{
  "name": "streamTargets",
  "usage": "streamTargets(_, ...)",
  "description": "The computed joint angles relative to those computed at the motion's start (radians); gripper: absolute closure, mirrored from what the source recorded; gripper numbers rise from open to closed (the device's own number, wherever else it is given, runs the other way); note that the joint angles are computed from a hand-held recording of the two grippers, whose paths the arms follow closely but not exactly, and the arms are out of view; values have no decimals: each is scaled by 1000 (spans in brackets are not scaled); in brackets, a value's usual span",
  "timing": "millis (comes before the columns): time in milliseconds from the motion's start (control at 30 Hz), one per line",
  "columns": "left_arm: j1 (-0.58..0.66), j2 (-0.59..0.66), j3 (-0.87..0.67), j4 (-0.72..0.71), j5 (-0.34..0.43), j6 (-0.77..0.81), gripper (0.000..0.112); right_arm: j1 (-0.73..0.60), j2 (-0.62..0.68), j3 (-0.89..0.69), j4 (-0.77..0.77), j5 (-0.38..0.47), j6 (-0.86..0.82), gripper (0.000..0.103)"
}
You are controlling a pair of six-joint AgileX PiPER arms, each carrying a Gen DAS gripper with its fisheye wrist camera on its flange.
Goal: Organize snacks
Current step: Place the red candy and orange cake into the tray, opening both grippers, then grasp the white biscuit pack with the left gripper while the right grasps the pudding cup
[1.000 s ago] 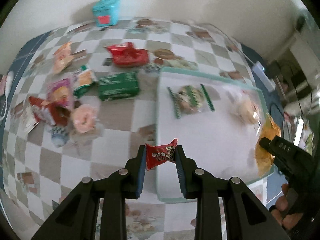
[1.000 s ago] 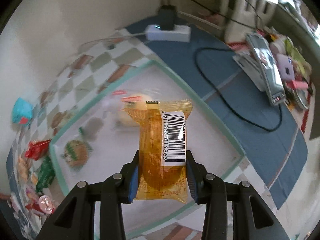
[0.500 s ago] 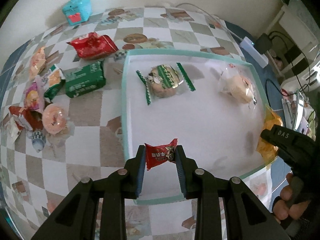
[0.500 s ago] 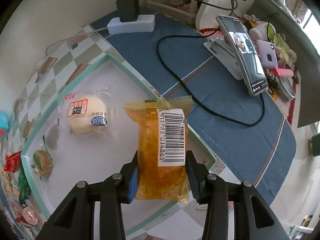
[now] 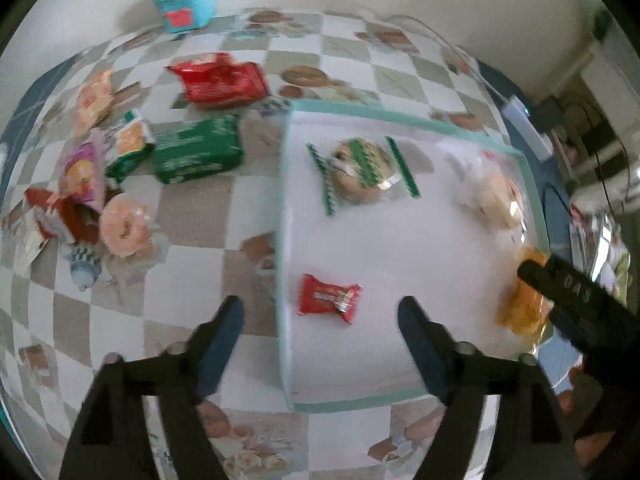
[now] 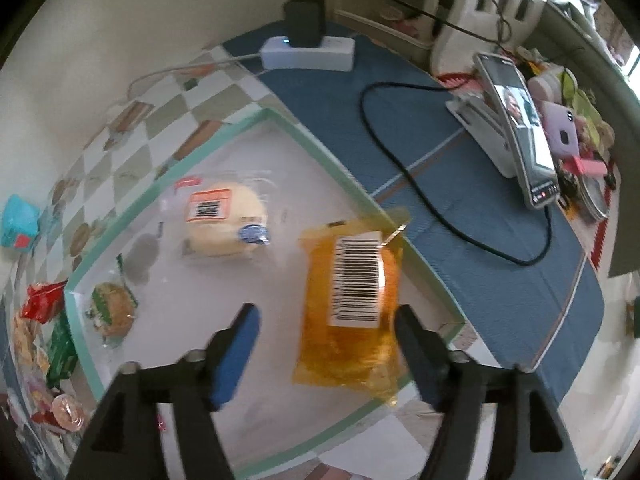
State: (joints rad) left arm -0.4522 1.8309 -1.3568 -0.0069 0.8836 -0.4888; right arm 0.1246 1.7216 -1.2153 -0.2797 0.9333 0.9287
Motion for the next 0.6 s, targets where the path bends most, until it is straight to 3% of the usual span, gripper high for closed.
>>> streamTargets(167,50,-25,13,71,16,-85,31,40,9,-16,-21,-7,-9,15)
streamTargets(433,245,-37,60,101,56,-145,29,107,4,-34,-49,-29,-21,11)
streamTargets(533,326,-55,96,134,52,-183,24,145,10,-53,-58,-43,-29,11)
streamTargets(600,372,-69,121,184,53,-229,24,175,9,-59,-65,-54,-35,6)
